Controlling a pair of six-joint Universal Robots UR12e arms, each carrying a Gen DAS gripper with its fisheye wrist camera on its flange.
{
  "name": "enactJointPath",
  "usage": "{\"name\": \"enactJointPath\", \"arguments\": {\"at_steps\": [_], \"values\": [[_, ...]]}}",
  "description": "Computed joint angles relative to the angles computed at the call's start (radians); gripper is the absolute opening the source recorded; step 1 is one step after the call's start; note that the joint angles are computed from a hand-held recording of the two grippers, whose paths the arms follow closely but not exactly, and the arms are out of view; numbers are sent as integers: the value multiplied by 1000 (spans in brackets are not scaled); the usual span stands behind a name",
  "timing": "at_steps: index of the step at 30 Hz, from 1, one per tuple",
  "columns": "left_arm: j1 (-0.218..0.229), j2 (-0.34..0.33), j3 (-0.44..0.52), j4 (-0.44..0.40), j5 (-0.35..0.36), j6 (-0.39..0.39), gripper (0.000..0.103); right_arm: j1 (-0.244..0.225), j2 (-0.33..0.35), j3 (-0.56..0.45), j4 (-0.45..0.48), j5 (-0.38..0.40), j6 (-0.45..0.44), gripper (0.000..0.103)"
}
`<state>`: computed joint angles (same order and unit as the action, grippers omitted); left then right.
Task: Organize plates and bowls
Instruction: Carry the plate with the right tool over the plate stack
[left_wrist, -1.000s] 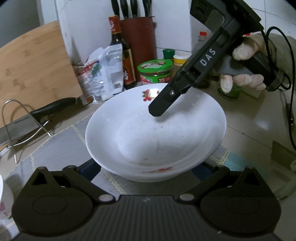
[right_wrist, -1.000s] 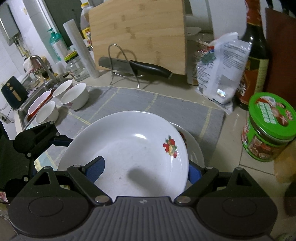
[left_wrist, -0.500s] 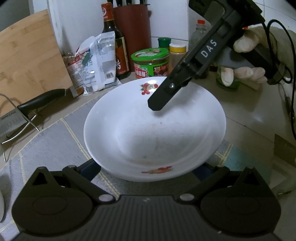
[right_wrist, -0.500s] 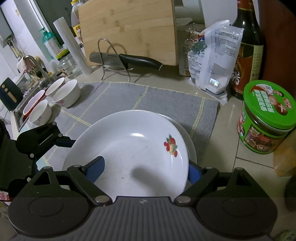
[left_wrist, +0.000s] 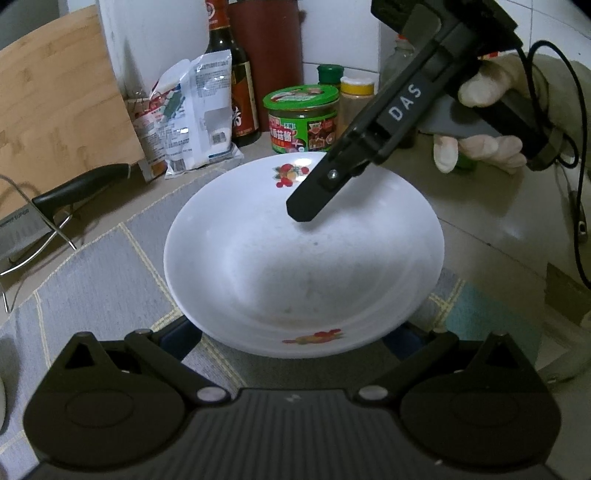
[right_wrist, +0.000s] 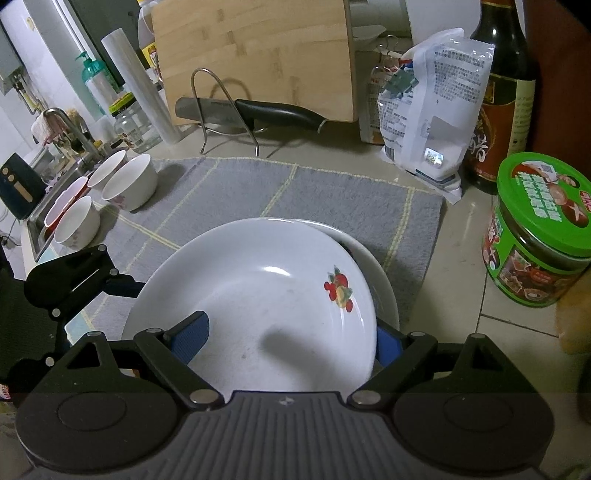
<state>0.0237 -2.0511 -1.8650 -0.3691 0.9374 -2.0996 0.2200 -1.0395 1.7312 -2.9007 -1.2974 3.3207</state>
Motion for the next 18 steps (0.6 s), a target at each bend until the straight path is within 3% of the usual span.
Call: {"name": "enactJointPath", "arguments": {"at_steps": [14, 18], "values": [[-8, 2, 22, -54, 38, -4, 102, 5, 10, -15, 37, -20, 0, 95], [-9, 2, 25, -60, 43, 7, 102, 4, 8, -18, 51, -10, 7, 101]]}}
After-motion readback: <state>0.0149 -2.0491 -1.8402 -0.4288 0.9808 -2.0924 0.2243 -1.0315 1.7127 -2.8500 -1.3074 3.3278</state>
